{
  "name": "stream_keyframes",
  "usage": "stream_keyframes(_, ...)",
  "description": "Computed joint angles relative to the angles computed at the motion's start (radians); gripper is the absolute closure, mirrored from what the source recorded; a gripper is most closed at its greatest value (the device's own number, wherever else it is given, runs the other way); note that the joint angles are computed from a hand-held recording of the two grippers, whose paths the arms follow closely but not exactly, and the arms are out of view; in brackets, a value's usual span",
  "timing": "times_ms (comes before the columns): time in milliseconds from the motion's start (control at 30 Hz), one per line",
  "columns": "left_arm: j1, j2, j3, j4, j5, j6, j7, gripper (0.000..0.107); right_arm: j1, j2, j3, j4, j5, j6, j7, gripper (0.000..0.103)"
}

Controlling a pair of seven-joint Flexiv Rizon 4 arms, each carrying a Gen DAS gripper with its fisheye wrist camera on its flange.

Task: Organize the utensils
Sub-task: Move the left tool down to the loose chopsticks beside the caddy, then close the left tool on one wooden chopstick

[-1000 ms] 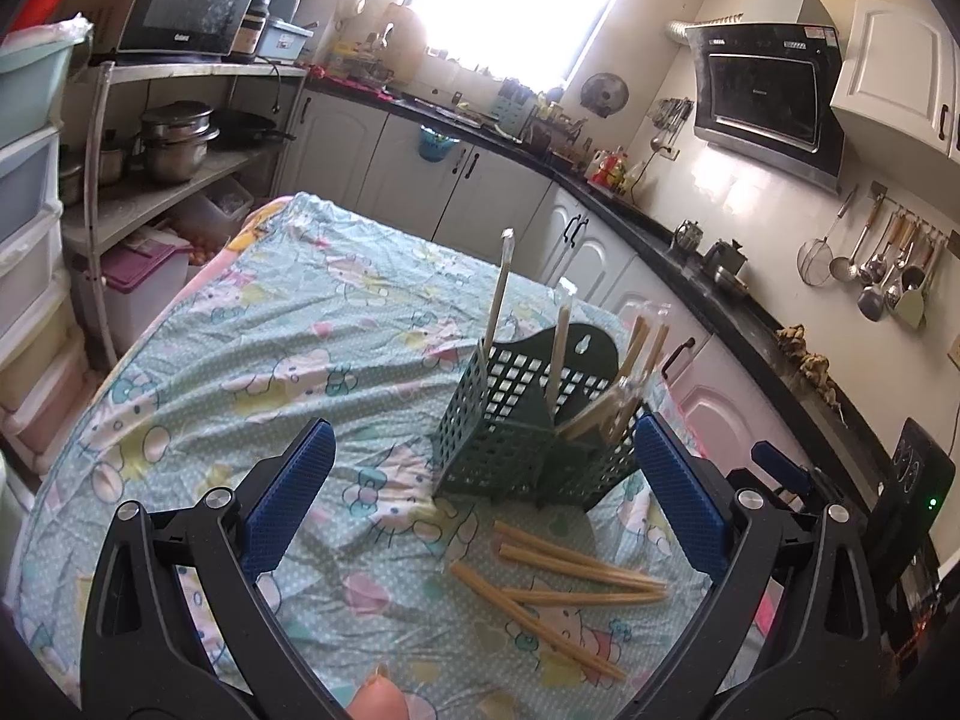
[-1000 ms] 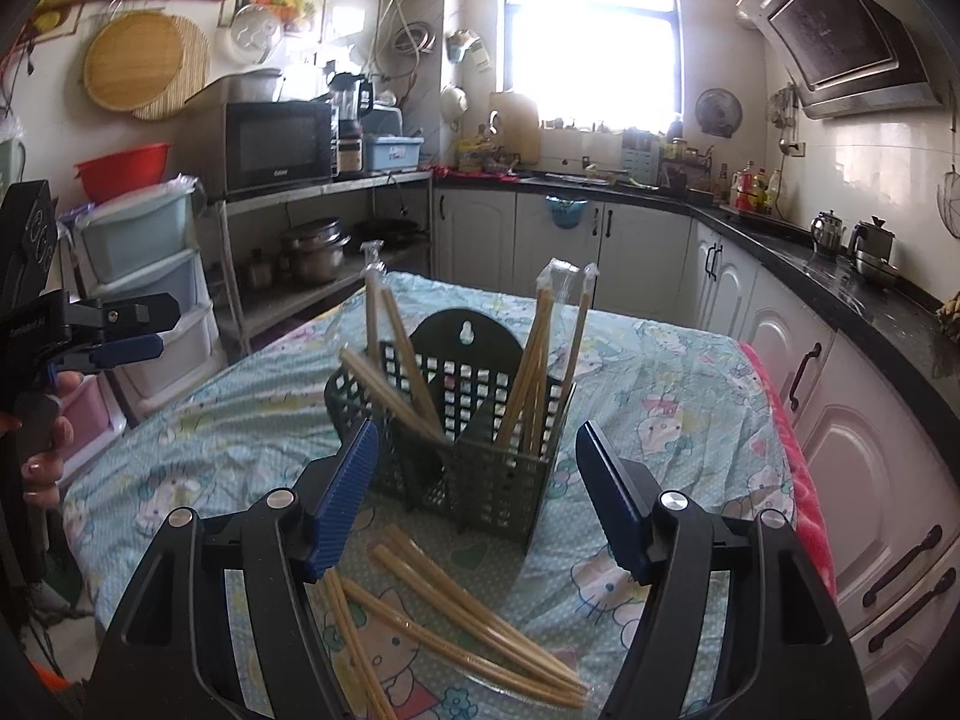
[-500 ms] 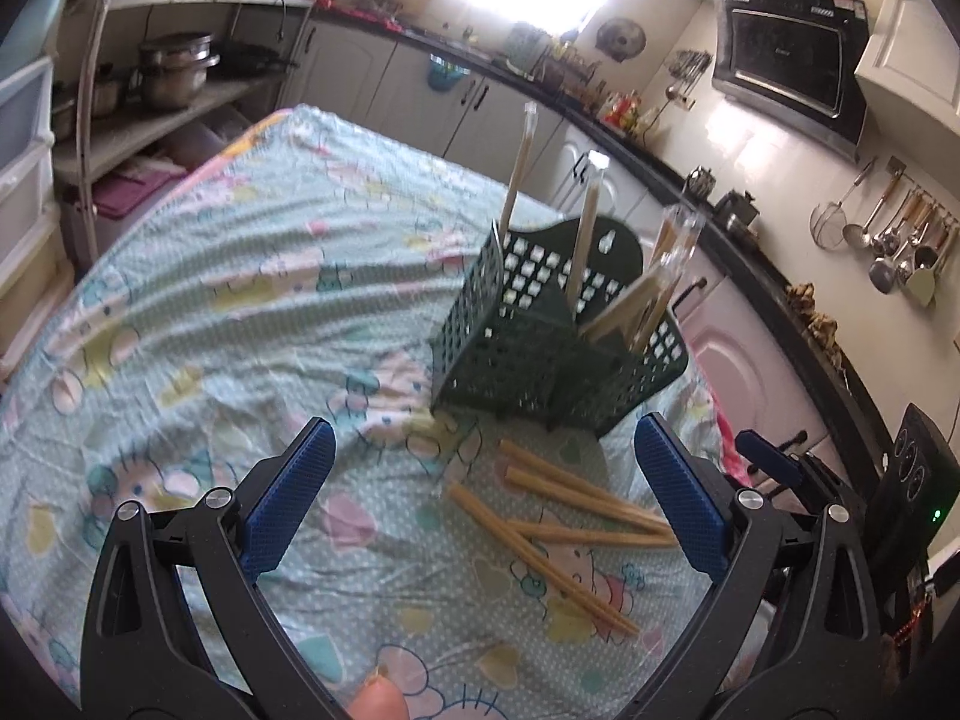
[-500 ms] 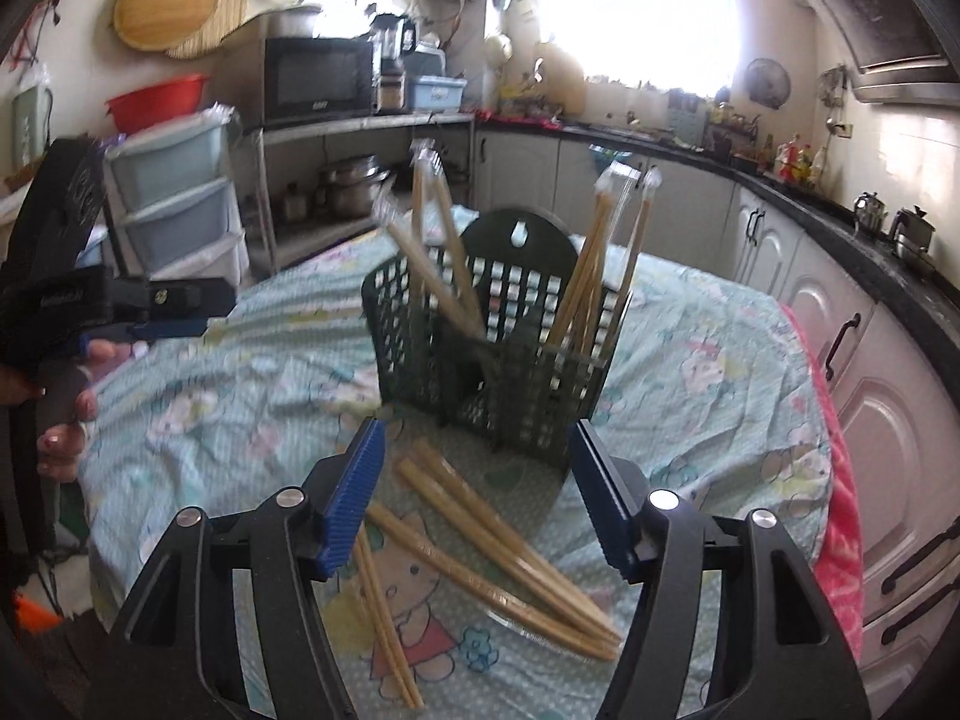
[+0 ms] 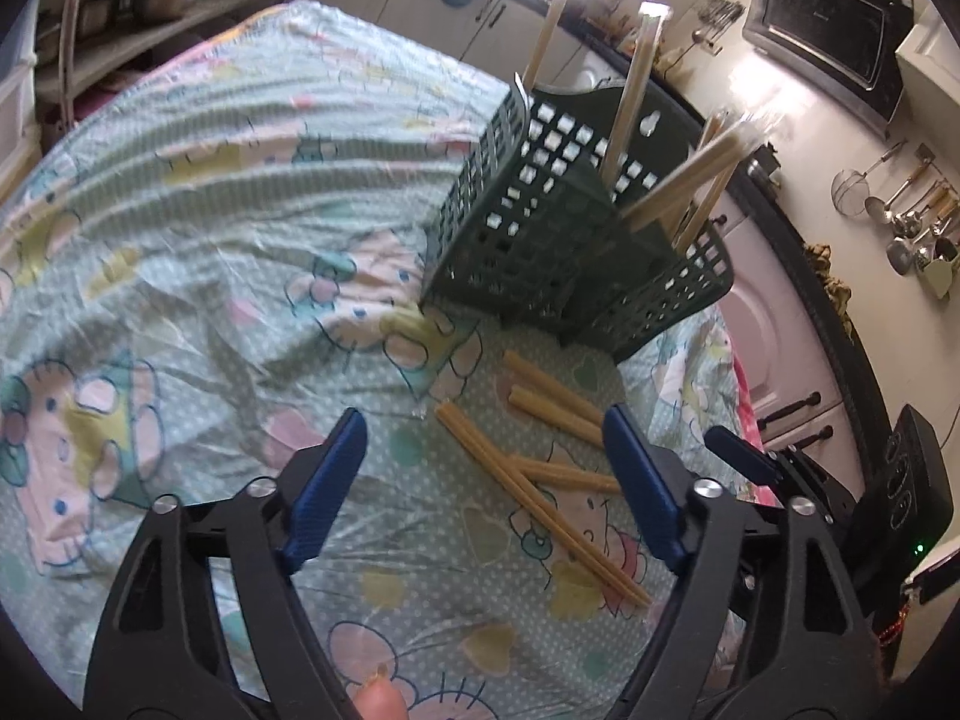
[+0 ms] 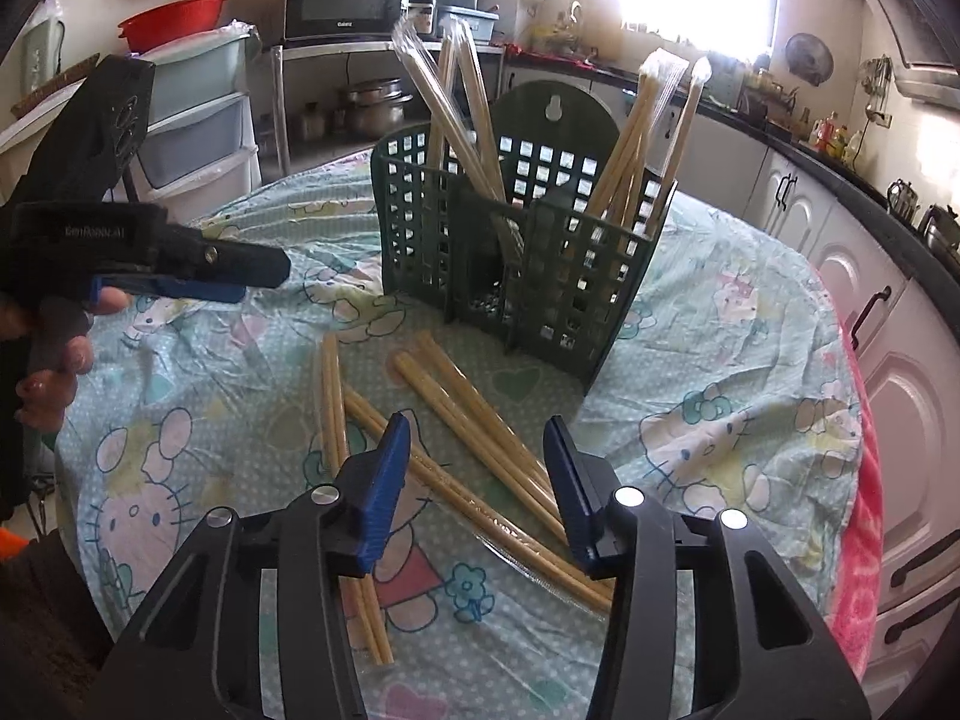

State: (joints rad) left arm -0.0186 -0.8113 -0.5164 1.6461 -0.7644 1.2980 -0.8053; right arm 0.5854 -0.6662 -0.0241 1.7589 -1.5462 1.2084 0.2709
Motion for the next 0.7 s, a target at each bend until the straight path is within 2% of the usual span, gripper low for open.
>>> stream_keyframes(167, -0.046, -0.027, 0.067, -0.053, 0.039, -0.087, -0.072, 0.048, -0.009, -0.042, -0.008, -0.031, 0.079, 0.031, -0.096, 0.071)
stream_keyframes(300, -0.085, -0.052, 0.127, -0.105, 0.075, -0.145, -0.149, 0.06, 0.001, -0.075, -0.019, -0.058, 0.175, 0.06, -0.223, 0.08)
stream_keyframes(333, -0.094, -0.061, 0.141, -0.122, 0.085, -0.162, -0.173, 0.063, 0.004, -0.083, -0.022, -0.066, 0.198, 0.073, -0.254, 0.081)
stream_keyframes(500, -0.12, -0.088, 0.177, -0.177, 0.126, -0.207, -0.251, 0.066, 0.017, -0.121, -0.032, -0.105, 0.314, 0.125, -0.389, 0.081)
stream_keyframes(567, -0.134, -0.099, 0.197, -0.2, 0.152, -0.216, -0.277, 0.07, 0.022, -0.135, -0.024, -0.123, 0.373, 0.123, -0.457, 0.081)
stream_keyframes(700, -0.146, -0.115, 0.219, -0.23, 0.189, -0.227, -0.322, 0.086, 0.035, -0.166, -0.013, -0.168, 0.476, 0.109, -0.587, 0.081)
